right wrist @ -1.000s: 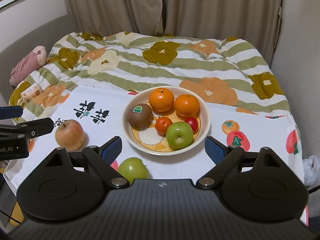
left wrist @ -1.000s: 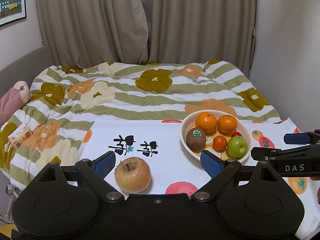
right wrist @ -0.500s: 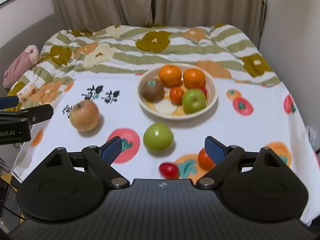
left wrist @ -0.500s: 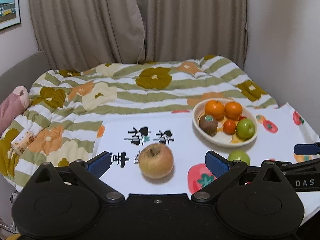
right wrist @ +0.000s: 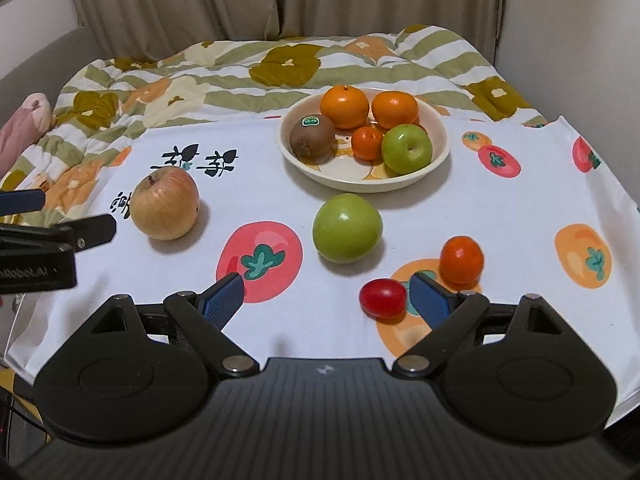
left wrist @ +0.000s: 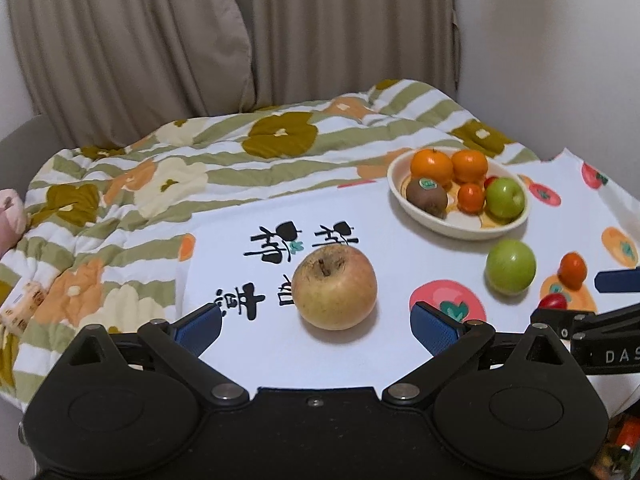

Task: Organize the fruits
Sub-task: 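Grasp the red-yellow apple with the left tool while the right tool grasps the green apple, then carry both apples up and over the duck bowl and lower them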

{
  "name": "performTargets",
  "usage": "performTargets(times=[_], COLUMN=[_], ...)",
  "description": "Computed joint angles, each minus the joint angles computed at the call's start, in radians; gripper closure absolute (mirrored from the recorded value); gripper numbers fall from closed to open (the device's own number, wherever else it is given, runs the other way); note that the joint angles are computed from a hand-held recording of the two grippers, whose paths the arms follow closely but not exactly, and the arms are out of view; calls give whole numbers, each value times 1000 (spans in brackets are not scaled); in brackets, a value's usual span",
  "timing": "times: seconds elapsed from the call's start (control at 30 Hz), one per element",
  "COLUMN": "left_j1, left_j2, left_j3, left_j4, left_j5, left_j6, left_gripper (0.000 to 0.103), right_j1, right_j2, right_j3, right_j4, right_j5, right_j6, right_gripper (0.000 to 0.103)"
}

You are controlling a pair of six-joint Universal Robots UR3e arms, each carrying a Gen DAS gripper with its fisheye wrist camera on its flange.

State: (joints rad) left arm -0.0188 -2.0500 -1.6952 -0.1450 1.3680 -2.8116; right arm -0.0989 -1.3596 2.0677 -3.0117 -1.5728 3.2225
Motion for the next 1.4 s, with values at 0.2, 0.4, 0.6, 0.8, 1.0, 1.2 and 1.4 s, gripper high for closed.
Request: performTargets(times=[0.2,0.4,0.6,0.8,1.0,1.2,1.4], left_j1=[5,-1,-12,-14,-15,-18,-27], left_j2=[-137,-258,-342,-381,-391,-394,-388], left_j3=[110,275,392,468,485,499,492], left_j4=[22,-60,-124,-201,-215,-228,-224], left_j5=[-36,-51,-49,-72,-79,-76,-53], left_j6=[25,15,-1,-14,-29,-45,-47], left_gripper=[3,10,11,22,25,25,26], right_j1=[32,35,39,31,19,11,11], right_j2=[142,219,270,298,330,354,372], right_j3=[-58,-117,-166,-188,-227,-264,-304], right_j4=[-111,-141,-130,-134,-120,-99,-66], right_j5=[-61,-84,-110,-93,-83,-70,-61], right_j6=[29,49,68,62,52,42,30], right_gripper=[0,0,0,0,1,5,7])
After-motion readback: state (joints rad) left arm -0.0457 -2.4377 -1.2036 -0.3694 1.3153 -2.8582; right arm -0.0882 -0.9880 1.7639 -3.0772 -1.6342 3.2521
